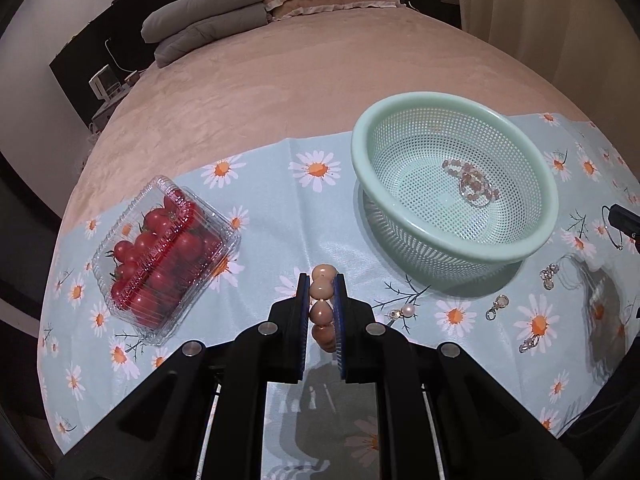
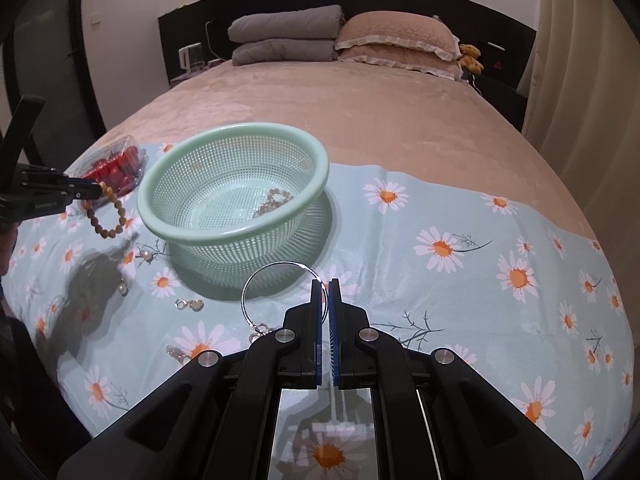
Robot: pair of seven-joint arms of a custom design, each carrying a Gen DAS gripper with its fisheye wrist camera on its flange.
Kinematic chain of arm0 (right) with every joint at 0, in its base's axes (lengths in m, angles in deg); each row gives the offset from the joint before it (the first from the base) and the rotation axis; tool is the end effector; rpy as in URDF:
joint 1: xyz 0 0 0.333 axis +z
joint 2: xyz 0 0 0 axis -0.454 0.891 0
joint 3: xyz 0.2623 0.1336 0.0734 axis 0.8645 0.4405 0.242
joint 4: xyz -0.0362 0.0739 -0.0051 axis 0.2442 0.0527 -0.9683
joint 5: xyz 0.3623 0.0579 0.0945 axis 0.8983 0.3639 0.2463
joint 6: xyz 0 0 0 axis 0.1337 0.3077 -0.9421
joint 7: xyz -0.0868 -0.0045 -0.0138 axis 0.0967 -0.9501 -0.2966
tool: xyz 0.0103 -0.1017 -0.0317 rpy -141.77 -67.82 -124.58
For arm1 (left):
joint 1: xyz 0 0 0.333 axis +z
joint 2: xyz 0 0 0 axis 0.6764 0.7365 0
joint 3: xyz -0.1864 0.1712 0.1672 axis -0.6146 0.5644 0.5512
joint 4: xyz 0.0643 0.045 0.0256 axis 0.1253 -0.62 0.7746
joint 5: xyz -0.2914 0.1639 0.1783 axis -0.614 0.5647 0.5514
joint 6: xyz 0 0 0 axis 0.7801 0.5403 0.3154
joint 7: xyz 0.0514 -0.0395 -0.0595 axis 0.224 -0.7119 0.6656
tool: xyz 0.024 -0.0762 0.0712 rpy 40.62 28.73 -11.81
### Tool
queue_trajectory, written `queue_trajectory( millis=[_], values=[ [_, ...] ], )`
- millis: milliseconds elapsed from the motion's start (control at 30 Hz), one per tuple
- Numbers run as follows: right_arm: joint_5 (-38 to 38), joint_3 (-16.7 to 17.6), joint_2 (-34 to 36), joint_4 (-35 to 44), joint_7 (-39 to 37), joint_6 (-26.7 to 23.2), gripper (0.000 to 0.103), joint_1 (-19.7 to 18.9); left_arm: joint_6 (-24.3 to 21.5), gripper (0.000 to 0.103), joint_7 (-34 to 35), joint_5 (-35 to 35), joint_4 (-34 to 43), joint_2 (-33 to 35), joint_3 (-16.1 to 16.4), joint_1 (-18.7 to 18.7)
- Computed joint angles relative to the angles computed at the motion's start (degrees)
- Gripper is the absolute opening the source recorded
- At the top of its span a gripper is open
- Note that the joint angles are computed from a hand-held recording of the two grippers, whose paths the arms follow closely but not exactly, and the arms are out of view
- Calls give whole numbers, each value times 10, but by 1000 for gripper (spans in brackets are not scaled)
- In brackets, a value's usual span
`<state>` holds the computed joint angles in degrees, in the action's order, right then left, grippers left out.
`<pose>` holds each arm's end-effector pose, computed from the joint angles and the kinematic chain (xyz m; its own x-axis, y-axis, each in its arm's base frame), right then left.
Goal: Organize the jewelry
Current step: 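Carry the brown bracelet with the left tool while the right tool carries the hoop to the basket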
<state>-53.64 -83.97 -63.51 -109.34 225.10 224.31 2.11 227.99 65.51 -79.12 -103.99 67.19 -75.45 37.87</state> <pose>0.5407 0.3511 0.4780 0.1693 -0.9855 0.0128 -0.7105 -0.1310 -0.6914 0.6261 -0.1308 0.4960 -0.2823 -0.9481 -0.1462 -0.7807 0.3156 -0.5393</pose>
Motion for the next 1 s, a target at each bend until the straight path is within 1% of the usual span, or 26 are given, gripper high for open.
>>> queue_trajectory(
  millis=[167,333,533,667,767,833,1000],
  values=[
    [-3,0,-1,12,-2,5,3,1,-1,12,-5,10,12,-8,-1,-4],
    [0,1,9,43,-21,5,3,3,0,12,-3,14,29,-14,-3,-8],
    [30,0,46,108,-78,-6,3,7,0,12,7,22,72,-3,-7,-16],
    [68,-1,82,160,-127,-17,3,9,-12,12,17,19,119,24,-11,-26],
    [109,2,110,193,-167,-12,3,6,-24,12,29,1,156,51,-16,-29],
    [119,-8,134,222,-176,-25,3,14,-33,12,39,-11,180,72,-19,-32],
    [172,-10,189,284,-219,-40,3,12,-62,12,57,-19,240,132,-19,-46]
  ],
)
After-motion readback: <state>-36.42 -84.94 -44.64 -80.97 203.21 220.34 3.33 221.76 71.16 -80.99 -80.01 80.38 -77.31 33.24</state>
